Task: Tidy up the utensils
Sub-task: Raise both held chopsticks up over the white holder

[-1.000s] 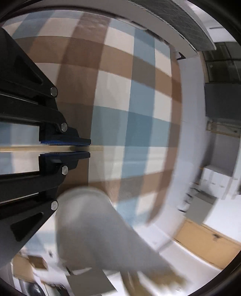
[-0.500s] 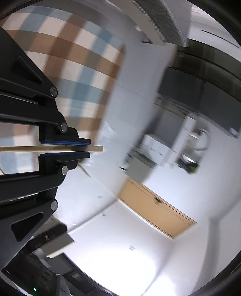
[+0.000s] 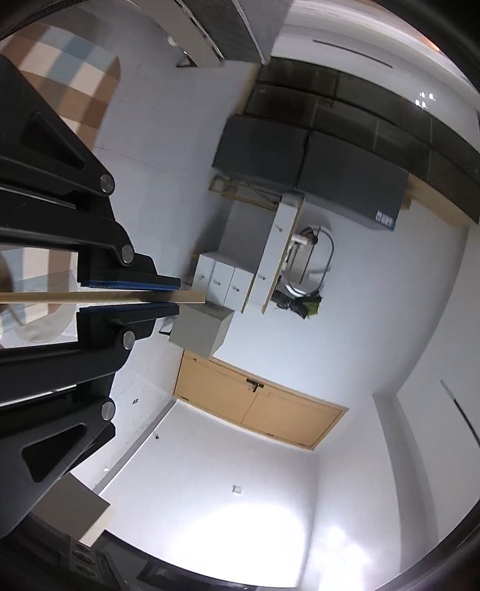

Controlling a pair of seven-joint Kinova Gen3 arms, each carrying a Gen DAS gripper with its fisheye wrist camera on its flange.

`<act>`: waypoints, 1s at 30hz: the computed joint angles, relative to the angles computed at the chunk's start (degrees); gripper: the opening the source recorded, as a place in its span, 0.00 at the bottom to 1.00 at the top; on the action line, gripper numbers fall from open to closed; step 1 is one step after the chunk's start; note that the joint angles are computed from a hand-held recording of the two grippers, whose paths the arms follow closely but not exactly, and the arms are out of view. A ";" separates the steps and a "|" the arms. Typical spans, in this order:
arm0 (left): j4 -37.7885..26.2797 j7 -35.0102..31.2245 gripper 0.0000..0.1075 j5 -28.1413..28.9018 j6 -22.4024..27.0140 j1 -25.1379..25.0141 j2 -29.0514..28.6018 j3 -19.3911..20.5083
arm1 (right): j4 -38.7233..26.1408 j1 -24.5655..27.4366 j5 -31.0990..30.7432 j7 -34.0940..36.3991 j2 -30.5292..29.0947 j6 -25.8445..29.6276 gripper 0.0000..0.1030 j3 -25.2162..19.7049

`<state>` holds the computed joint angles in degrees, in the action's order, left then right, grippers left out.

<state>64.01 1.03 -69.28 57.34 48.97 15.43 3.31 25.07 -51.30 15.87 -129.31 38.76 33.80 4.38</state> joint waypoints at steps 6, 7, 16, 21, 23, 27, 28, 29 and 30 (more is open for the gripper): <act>2.08 0.37 0.02 -3.38 -1.27 0.11 1.90 -1.22 | 6.27 -0.19 1.98 -8.19 0.38 -8.70 0.05 3.69; 2.09 0.07 0.02 -3.90 -0.70 0.38 2.47 -1.42 | 7.03 0.07 2.22 -8.51 0.40 -9.87 0.05 3.43; 2.59 -3.60 0.02 -8.54 3.69 4.03 4.77 -2.28 | 10.63 1.01 0.94 -4.36 -0.20 -11.60 0.05 1.65; 2.18 -5.88 0.02 -7.64 4.29 4.10 5.35 -2.01 | 15.44 1.30 0.04 -3.05 -2.38 -12.97 0.05 0.85; 2.37 -6.76 0.02 -6.64 4.54 4.11 5.07 -1.91 | 15.95 1.87 -0.80 -2.20 -2.73 -12.77 0.05 -0.18; 1.80 -8.71 0.02 -5.77 6.36 4.87 5.24 -1.82 | 17.55 2.64 -2.06 -0.30 -3.70 -13.32 0.05 -1.58; 1.76 -8.96 0.02 -5.58 6.65 5.02 5.26 -1.86 | 17.95 2.77 -2.39 0.10 -3.93 -13.50 0.05 -1.85; 1.74 -9.20 0.02 -5.55 7.00 5.21 5.24 -1.93 | 18.35 2.67 -2.58 0.27 -4.16 -13.50 0.05 -1.78; 1.35 -9.73 0.02 -5.48 7.60 5.40 5.40 -1.97 | 17.98 2.71 -2.79 0.54 -4.00 -13.08 0.05 -1.81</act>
<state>65.37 -8.70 -74.76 64.94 54.37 20.83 1.34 43.05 -48.60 13.08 -128.77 34.76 20.72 2.57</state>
